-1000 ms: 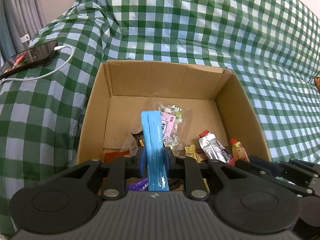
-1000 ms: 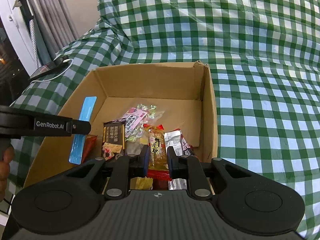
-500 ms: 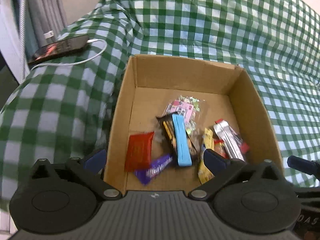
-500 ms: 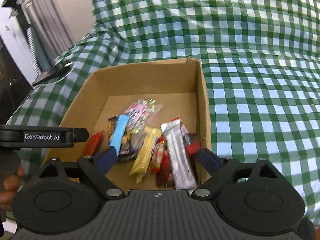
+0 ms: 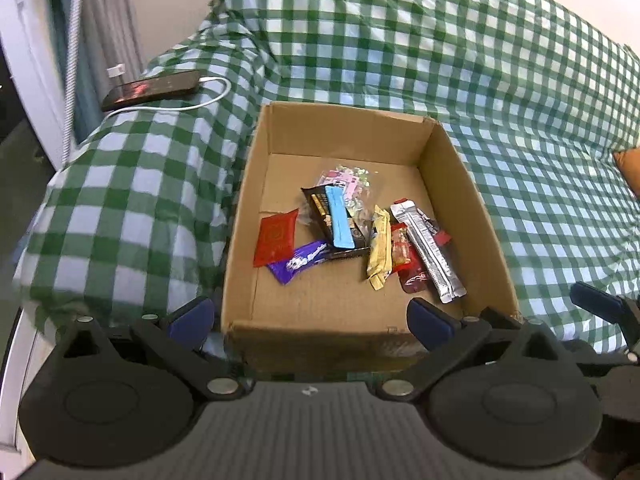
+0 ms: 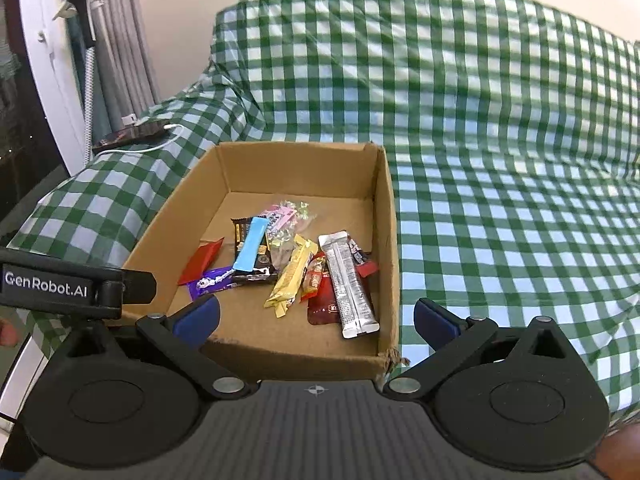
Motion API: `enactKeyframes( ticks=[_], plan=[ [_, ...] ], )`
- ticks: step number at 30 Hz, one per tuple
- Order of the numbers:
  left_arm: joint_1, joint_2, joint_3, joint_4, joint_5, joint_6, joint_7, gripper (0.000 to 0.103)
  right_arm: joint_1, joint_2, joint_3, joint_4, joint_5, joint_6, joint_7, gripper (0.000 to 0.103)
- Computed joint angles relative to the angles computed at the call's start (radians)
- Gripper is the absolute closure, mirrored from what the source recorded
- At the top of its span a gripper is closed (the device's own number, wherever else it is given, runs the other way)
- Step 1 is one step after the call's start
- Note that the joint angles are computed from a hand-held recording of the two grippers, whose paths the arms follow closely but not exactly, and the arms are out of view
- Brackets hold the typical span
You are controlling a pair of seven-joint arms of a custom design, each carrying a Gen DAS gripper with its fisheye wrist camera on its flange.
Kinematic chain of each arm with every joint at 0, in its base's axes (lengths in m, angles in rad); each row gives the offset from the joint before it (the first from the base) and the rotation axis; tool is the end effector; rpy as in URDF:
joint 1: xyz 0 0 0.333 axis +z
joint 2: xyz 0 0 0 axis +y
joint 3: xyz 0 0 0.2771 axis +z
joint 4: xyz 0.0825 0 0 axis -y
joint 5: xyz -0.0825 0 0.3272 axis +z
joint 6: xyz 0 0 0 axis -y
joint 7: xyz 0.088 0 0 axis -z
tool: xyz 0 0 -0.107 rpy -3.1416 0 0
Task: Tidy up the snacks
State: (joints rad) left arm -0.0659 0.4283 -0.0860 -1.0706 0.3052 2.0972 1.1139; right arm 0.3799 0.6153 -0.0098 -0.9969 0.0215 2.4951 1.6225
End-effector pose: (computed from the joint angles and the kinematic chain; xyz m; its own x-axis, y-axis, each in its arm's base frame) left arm 0.6399 -0.0679 0.6202 0.2481 -0.9687 0.0028 -0.7692 -0.1987 -0.6073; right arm 0.6481 0.2542 0.5806 0.3312 -0.9419 -0.0557 -0.6141 -0.1703 -0.7706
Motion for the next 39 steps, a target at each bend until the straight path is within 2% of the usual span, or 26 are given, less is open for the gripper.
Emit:
enactKeyframes(
  ticks=[3,10,15,18,23,29,39],
  plan=[
    [-0.019,-0.062,0.013,-0.092,0.054,0.015,-0.053,0.000,0.005,-0.099,-0.008,-0.169,-0.020,0.086,-0.010,0.000],
    [-0.028,-0.210,0.004,-0.319,0.168,0.110,-0.137,0.000,-0.004,-0.230,-0.002,-0.381,-0.035,0.183,-0.014,0.000],
    [-0.034,-0.237,-0.005,-0.343,0.234,0.091,-0.178,0.000,-0.009,-0.290,0.010,-0.473,-0.042,0.227,-0.027,0.000],
    [-0.026,-0.228,-0.010,-0.309,0.219,0.038,-0.147,0.000,-0.004,-0.312,0.010,-0.511,-0.062,0.269,-0.029,0.000],
    [-0.025,-0.247,-0.012,-0.325,0.234,0.028,-0.175,0.000,-0.015,-0.345,0.028,-0.570,-0.052,0.339,-0.082,0.000],
    [-0.028,-0.258,-0.017,-0.341,0.251,0.017,-0.198,0.000,-0.019,-0.357,0.039,-0.594,-0.023,0.369,-0.129,0.000],
    [-0.032,-0.267,-0.023,-0.358,0.263,0.023,-0.187,0.000,0.002,-0.354,0.018,-0.594,-0.057,0.373,-0.095,0.000]
  ],
)
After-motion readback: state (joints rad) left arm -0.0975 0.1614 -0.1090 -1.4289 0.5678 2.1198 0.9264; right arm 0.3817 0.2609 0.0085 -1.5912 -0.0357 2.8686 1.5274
